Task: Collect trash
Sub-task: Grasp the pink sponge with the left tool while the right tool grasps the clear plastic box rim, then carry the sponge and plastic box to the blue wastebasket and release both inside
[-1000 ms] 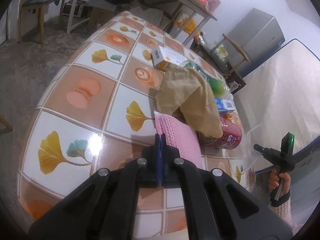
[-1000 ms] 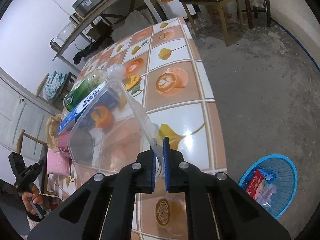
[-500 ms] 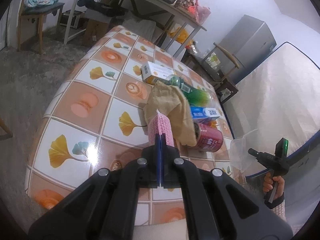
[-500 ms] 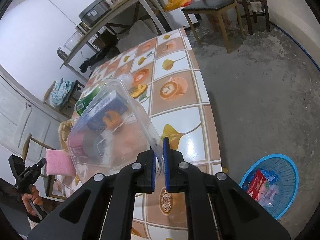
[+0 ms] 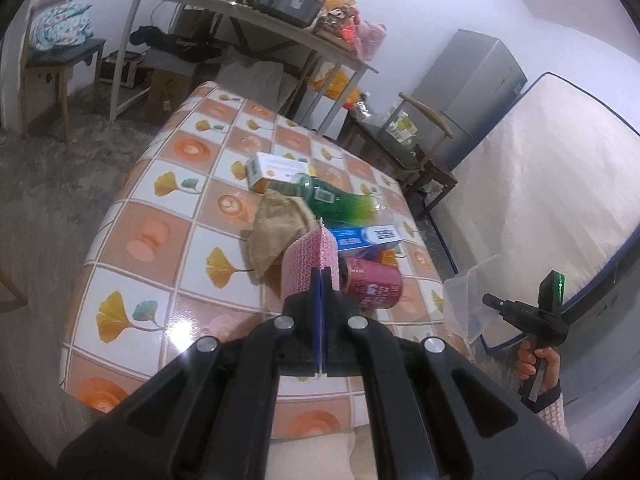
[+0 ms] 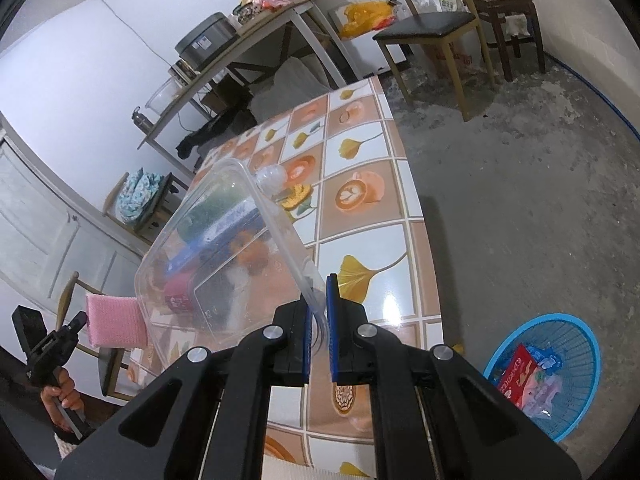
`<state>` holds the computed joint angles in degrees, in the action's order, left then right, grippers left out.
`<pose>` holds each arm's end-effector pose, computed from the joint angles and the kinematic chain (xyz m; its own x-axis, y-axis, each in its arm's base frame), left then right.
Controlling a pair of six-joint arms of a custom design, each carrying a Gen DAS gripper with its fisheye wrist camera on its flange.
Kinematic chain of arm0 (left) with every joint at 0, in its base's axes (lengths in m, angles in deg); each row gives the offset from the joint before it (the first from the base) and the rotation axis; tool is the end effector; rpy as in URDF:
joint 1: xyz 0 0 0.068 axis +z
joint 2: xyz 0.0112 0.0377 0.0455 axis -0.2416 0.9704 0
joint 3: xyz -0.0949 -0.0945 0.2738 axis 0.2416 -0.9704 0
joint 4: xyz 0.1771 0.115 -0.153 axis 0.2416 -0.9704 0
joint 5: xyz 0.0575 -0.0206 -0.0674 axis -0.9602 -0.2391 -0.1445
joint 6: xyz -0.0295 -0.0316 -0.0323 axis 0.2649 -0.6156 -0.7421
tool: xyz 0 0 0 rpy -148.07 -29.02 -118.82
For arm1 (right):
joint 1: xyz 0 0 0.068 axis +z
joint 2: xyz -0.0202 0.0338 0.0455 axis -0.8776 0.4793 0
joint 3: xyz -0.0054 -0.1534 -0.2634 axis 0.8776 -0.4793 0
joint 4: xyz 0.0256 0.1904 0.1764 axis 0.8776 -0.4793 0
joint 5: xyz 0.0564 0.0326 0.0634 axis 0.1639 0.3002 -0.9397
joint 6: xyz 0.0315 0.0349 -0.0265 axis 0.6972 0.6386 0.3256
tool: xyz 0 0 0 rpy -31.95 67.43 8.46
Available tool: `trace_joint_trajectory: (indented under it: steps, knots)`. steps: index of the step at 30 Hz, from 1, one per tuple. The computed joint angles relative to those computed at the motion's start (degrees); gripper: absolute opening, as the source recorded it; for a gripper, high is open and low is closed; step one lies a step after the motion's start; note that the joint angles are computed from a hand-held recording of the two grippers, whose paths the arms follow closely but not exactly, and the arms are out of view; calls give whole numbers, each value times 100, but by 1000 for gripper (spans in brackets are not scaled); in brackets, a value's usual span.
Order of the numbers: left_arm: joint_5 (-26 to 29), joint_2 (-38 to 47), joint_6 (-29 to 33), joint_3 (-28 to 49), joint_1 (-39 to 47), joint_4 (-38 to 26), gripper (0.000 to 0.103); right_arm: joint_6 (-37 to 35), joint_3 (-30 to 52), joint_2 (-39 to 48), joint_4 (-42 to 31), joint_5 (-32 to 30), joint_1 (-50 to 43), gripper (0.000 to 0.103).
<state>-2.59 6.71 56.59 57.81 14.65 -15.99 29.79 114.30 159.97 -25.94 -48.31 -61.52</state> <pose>0.2321 0.1013 0.3842 -0.6373 -0.3823 -0.6691 -0.0199 0.8761 -0.4816 0.3753 0.0171 0.3209 -0.8291 0.1673 -0.5334 -0.1570 0.8461 0.5094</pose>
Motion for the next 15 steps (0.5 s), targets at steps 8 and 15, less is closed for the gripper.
trace_joint_trajectory:
  steps: [8, 15]
  knots:
    - [-55, -93, -190, 353, -706, -112, 0, -68, -301, -481, 81, -242, -396, 7]
    - [-349, 68, -456, 735, -1892, 5, 0, -237, -668, -1008, 28, -516, -1183, 7]
